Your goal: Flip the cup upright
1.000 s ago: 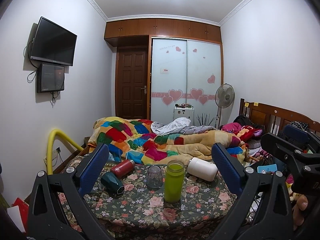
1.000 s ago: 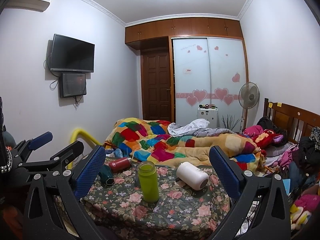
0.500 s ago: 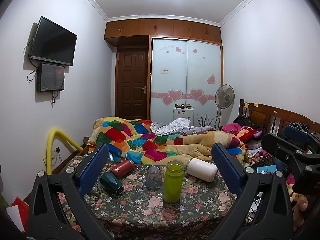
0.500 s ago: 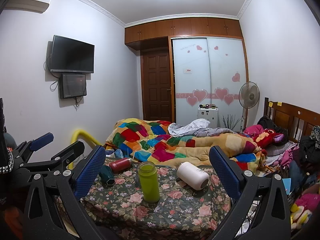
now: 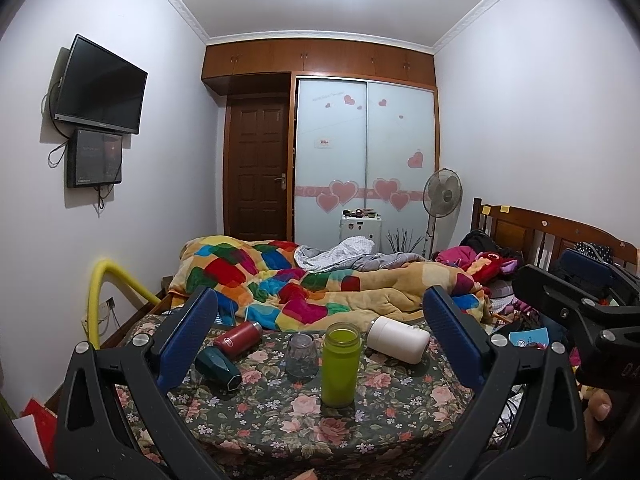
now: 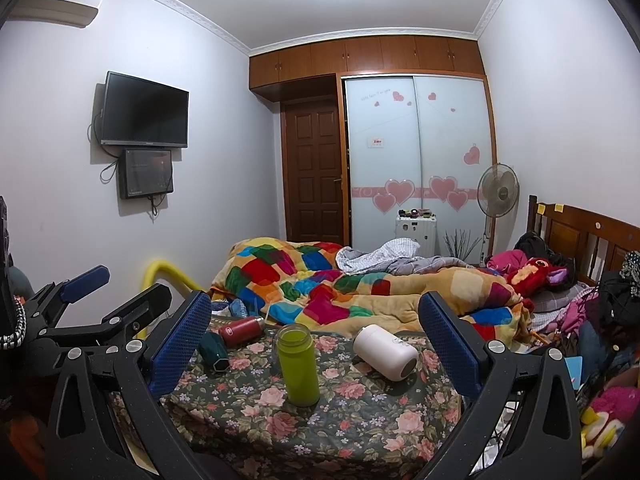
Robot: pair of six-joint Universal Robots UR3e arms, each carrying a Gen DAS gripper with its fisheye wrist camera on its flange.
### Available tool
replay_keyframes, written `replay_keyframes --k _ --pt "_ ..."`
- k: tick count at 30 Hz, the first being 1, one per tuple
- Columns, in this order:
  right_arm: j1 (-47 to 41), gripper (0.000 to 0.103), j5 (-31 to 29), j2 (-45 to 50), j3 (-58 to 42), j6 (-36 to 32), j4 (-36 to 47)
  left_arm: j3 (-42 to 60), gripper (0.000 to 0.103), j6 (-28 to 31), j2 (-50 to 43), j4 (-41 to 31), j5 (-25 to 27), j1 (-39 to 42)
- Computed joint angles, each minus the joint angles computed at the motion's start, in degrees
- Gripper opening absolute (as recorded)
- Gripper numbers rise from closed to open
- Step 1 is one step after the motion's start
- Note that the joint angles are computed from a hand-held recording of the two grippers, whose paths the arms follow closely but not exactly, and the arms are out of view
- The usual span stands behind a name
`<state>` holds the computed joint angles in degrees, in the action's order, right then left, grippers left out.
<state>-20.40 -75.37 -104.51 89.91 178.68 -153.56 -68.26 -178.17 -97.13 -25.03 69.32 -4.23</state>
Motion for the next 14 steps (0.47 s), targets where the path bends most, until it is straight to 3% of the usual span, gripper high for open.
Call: replay_keyframes --k 14 --pt "2.00 0.103 -2.20 1.87 -1.69 0.40 0.61 -0.48 0.103 -0.64 -0.27 0.37 -2.51 1.70"
